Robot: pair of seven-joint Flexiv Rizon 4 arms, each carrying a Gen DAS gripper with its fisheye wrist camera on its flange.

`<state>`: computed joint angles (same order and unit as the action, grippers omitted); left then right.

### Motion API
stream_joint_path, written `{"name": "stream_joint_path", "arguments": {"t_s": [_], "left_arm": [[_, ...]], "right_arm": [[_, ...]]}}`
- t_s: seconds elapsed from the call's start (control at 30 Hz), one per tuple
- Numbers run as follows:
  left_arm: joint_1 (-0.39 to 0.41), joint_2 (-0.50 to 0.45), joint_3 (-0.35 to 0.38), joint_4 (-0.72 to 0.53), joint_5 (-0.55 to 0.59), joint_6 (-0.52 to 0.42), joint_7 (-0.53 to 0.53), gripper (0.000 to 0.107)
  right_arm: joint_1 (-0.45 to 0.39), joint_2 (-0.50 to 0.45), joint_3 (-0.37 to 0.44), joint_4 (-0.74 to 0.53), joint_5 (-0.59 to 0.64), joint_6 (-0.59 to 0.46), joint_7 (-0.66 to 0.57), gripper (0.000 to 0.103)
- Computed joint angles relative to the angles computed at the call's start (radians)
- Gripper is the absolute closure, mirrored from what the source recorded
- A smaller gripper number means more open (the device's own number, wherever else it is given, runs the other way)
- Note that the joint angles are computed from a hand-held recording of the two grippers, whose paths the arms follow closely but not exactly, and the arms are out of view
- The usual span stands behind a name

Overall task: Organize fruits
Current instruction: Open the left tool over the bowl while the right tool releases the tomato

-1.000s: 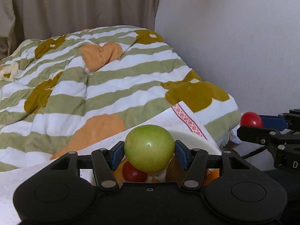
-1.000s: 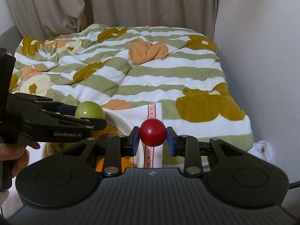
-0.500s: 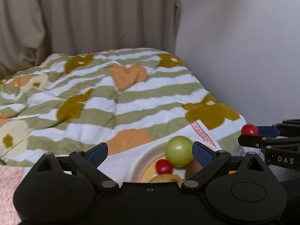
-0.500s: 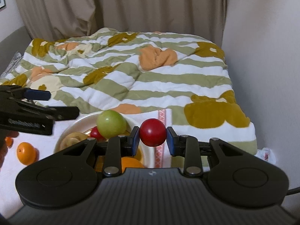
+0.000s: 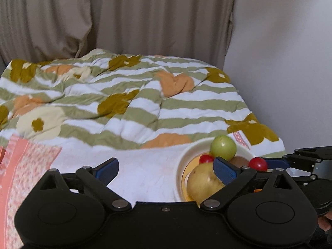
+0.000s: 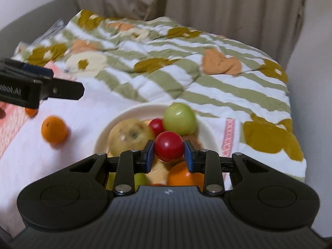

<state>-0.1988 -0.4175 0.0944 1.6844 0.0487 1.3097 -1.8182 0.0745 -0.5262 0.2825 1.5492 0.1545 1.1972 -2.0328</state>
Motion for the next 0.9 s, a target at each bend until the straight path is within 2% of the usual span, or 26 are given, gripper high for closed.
{"name": "stream_joint_path", "arguments": {"t_s": [0.23,0.3,0.33,0.4,0.47,0.73,0.9], "left_arm": [[-0.022,0.052,0.028,0.067,0.043,0.000,-0.072,0.007],[-0.028,0.065,0.034,0.079,0.061,-0.003,-0.092,0.007],[-0.032,0.071,0.037,0.085,0.072,-0.002,-0.104,0.007],[-0.036,0.085,0.042,0.098,0.094,0.001,-0.128,0.007],[-0.038,0.098,0.042,0.110,0.109,0.003,-0.148,0.007],[-0.053,0.165,0.044,0.149,0.205,0.010,-0.238,0.007],[-0.063,0.238,0.046,0.200,0.286,0.040,-0.338,0.007]], "right_arm": [[0.000,0.005,0.009,0.038,-0.001,0.027,-0.041,0.055],[0.003,0.012,0.005,0.053,-0.009,0.047,-0.046,0.037],[0.010,0.020,-0.003,0.069,-0.017,0.064,-0.040,0.031],[0.023,0.036,-0.018,0.103,-0.034,0.105,-0.022,0.011],[0.023,0.056,-0.021,0.140,-0.046,0.149,-0.008,0.003],[-0.020,0.141,0.018,0.229,-0.028,0.198,0.023,0.003],[-0.033,0.219,0.022,0.288,0.001,0.206,0.043,0.000]]}}
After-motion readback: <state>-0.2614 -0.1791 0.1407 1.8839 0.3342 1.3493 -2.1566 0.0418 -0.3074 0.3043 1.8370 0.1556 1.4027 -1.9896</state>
